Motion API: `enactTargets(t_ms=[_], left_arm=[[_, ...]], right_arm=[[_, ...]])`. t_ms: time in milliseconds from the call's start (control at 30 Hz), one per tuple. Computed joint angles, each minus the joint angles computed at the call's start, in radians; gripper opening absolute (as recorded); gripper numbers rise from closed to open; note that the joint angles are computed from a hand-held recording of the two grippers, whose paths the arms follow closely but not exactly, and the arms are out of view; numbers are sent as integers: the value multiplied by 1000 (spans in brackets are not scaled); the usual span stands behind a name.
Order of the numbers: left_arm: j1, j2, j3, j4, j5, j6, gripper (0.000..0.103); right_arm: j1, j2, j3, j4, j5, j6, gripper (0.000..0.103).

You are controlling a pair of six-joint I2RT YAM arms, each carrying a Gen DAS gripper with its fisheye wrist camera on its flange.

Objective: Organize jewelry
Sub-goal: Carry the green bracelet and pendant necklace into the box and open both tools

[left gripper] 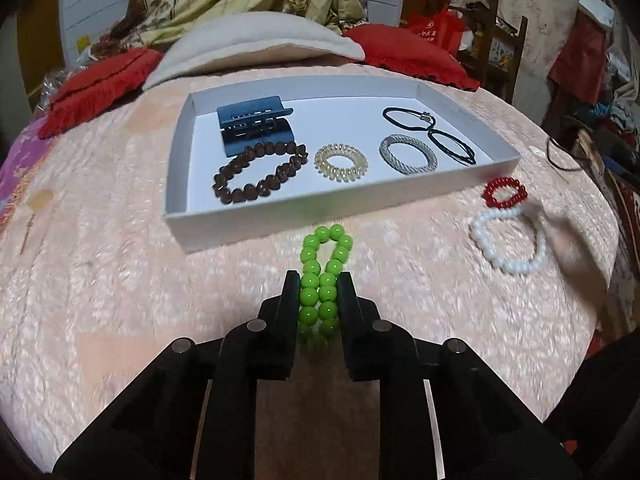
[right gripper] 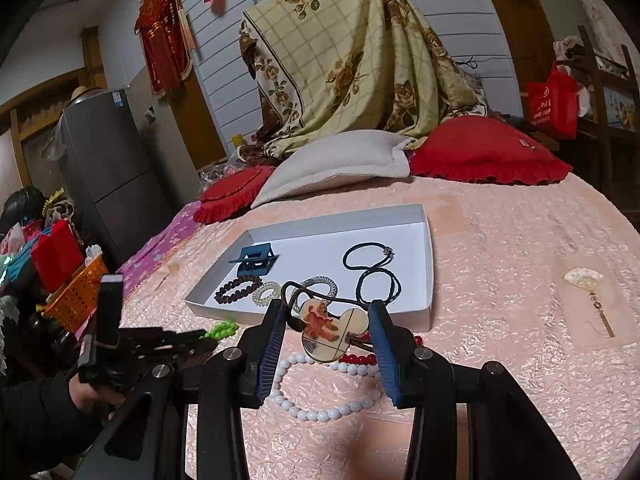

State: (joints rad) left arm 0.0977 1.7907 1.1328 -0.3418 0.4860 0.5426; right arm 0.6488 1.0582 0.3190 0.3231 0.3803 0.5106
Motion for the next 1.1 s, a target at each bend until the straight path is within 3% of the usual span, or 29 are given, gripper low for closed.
enactTargets(t_ms=[333,767,1100], left_arm=[[47,-107,-29,-39,102,-15,16],[43,-157,-42,-77,55,-57,16],[52,-179,-25,-99,54,-58,15]], right_arm=[[9,7,4,2,5,-3,41],[22,88,52,-34,-2,-4,41],[67,120,67,-17,71,-28,41]])
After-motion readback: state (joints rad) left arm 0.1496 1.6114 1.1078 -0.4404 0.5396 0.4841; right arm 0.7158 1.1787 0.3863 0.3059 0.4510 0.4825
